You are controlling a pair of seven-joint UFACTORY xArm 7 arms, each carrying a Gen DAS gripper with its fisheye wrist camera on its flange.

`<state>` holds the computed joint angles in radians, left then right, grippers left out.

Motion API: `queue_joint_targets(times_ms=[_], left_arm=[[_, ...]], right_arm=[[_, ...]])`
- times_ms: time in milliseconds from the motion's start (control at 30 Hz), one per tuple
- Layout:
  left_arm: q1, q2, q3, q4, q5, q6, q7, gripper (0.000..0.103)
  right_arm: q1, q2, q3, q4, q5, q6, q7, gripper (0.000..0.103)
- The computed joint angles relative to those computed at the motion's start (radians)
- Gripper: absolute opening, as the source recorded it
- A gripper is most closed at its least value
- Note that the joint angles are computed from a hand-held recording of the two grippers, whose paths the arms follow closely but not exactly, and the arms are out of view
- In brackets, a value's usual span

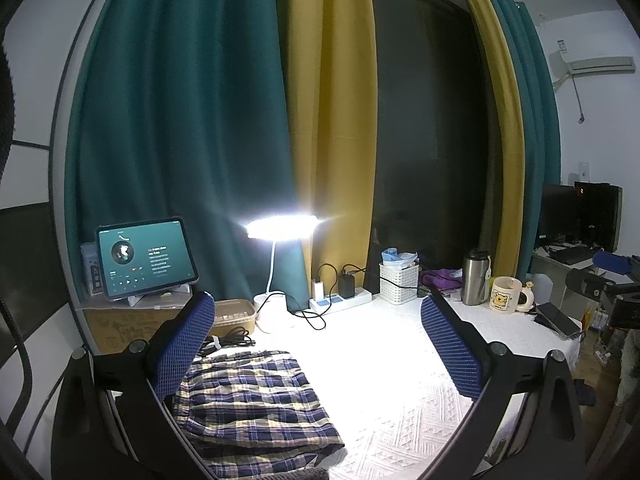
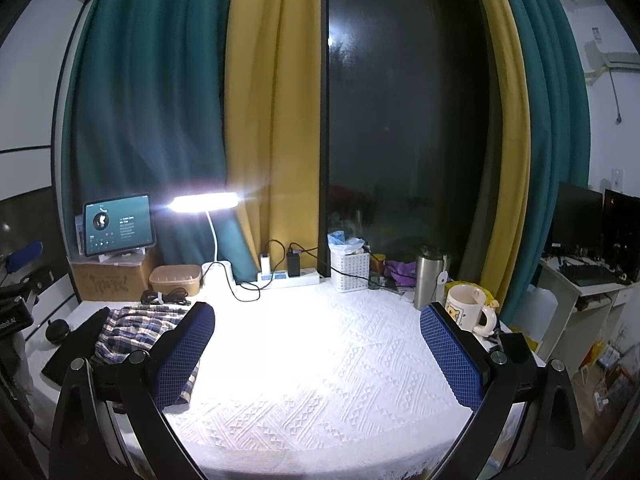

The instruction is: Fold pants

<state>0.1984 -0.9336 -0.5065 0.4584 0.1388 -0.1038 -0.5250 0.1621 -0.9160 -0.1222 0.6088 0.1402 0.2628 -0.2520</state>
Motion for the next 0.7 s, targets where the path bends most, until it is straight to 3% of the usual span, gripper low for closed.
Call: queue_joint_targets(times_ms=[700], left_arm=[[-0.009,0.01,0.009,-0.004,0.001,-0.012,0.011,0.102]], right_arm=[[-0.001,-0.001,0.004,-0.003,-0.002,0.0,0.008,0.103]])
